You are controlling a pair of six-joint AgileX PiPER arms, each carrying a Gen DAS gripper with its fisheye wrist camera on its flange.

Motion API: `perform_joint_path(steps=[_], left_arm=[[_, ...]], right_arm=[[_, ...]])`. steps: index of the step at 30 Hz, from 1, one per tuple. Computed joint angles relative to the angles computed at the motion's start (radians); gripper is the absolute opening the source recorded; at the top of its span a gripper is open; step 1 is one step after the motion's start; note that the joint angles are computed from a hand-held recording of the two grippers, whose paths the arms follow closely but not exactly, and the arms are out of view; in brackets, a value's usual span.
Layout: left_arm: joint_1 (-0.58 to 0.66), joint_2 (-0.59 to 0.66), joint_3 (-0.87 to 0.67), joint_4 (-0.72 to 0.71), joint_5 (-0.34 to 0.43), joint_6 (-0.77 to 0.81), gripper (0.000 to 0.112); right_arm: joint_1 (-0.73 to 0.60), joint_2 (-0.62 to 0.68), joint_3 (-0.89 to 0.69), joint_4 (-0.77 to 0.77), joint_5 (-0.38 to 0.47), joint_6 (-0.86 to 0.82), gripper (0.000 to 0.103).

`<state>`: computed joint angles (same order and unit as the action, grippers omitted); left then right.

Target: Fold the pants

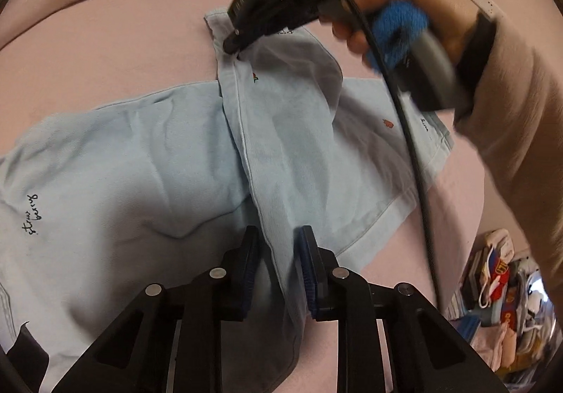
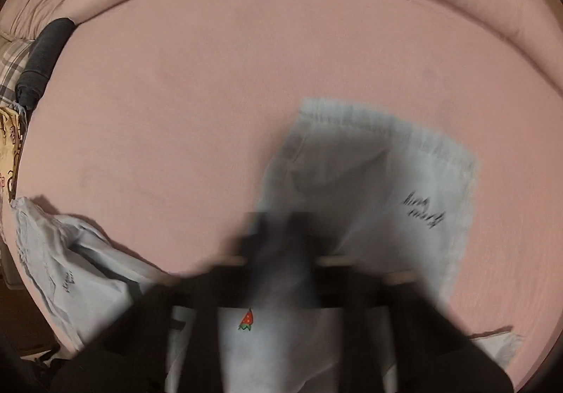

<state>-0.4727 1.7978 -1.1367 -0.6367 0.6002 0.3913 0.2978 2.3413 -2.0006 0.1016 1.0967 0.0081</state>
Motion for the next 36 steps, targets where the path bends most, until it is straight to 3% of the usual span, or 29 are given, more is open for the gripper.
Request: perform_joint_path(steps=[4,7,9,13,16,21,23,25,27,31,33,36], left_arm=[[-0.003,-0.020,0.030,-0.018,-0.023,-0.011,0.014],[-0.014,-0.040,0.055,-0.034,-0.052,-0.014,0.011],[-0.022,-0.059,0.067,-0.040,-0.062,-0.008,0.011],[-0.056,-0.076,0.074,-0.035,-0.082,-0.011,0.011],[-0.098,-0.067,0.067,0.015,-0.096,-0.055,0.011],[-0.161,-0.024,0.027,0.139,-0.083,-0.168,0.011],[-0.179,-0.019,0.022,0.164,-0.084,-0.196,0.011],[-0.189,-0.013,0.014,0.179,-0.081,-0.221,0.011],[-0.179,-0.013,0.012,0.180,-0.073,-0.225,0.011],[-0.152,-0.012,0.009,0.169,-0.058,-0.219,0.011],[-0.143,-0.011,0.002,0.180,-0.046,-0.220,0.011],[-0.156,0.001,-0.017,0.218,-0.040,-0.259,0.011]], right_arm=[[-0.019,-0.181,0.308,0.047,-0.254,-0.034,0.002],[-0.087,-0.376,0.538,0.217,-0.419,-0.140,0.002],[-0.159,-0.532,0.702,0.392,-0.494,-0.279,0.002],[-0.323,-0.813,1.007,0.707,-0.563,-0.544,0.002],[-0.503,-0.944,1.224,0.922,-0.534,-0.740,0.003],[-0.694,-0.918,1.460,1.218,-0.448,-1.056,0.016],[-0.795,-0.911,1.534,1.302,-0.378,-1.151,0.049],[-0.861,-0.927,1.588,1.368,-0.314,-1.196,0.058],[-0.930,-0.888,1.583,1.381,-0.248,-1.213,0.059],[-0.928,-0.835,1.529,1.322,-0.321,-1.074,0.057],[-0.958,-0.788,1.526,1.379,-0.282,-1.129,0.056],[-0.972,-0.740,1.523,1.489,-0.221,-1.227,0.040]])
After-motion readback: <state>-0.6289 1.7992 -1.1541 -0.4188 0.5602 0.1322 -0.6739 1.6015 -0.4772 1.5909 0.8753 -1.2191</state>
